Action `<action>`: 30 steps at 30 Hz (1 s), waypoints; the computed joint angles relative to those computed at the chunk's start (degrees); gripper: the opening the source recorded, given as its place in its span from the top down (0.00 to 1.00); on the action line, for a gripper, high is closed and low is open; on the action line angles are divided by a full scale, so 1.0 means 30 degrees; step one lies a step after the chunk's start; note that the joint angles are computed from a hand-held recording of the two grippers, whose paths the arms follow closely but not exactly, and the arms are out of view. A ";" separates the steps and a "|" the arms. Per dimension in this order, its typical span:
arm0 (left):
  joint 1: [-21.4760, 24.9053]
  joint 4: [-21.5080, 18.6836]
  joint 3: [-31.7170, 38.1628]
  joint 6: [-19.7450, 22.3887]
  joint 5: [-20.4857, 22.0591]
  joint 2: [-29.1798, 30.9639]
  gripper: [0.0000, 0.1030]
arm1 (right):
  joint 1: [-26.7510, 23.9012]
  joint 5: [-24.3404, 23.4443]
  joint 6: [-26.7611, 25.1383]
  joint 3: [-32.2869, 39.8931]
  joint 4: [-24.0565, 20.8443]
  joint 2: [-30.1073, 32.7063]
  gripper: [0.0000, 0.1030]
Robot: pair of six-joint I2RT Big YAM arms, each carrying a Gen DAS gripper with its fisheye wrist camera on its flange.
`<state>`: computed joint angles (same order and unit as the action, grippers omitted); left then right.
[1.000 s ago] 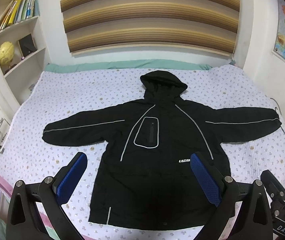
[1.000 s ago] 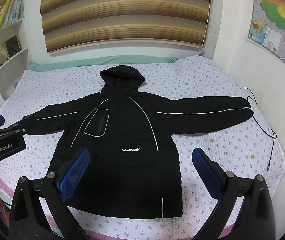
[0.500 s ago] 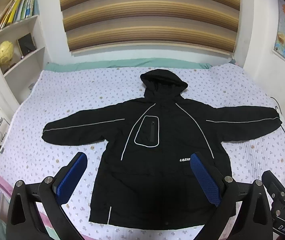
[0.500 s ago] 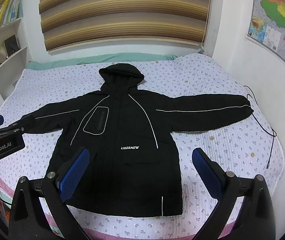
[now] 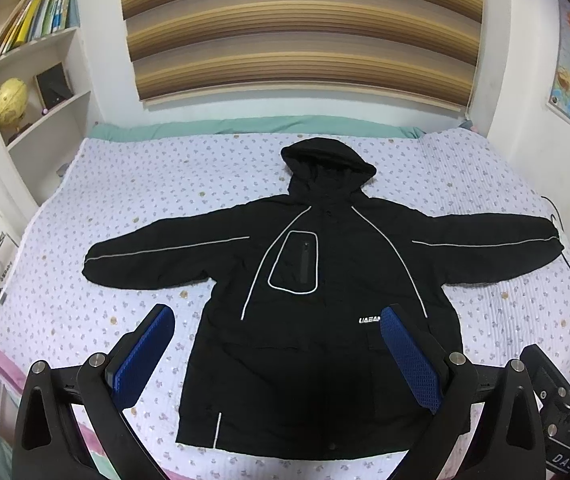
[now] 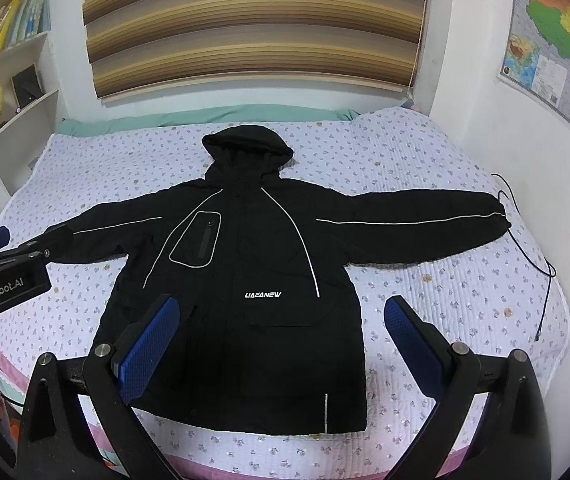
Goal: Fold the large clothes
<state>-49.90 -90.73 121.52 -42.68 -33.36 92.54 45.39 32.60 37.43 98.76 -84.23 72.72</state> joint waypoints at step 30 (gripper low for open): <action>0.1652 0.2428 0.1925 0.3402 0.0080 -0.0920 0.01 | -0.0326 0.0311 -0.2861 0.3885 0.1505 0.1080 0.01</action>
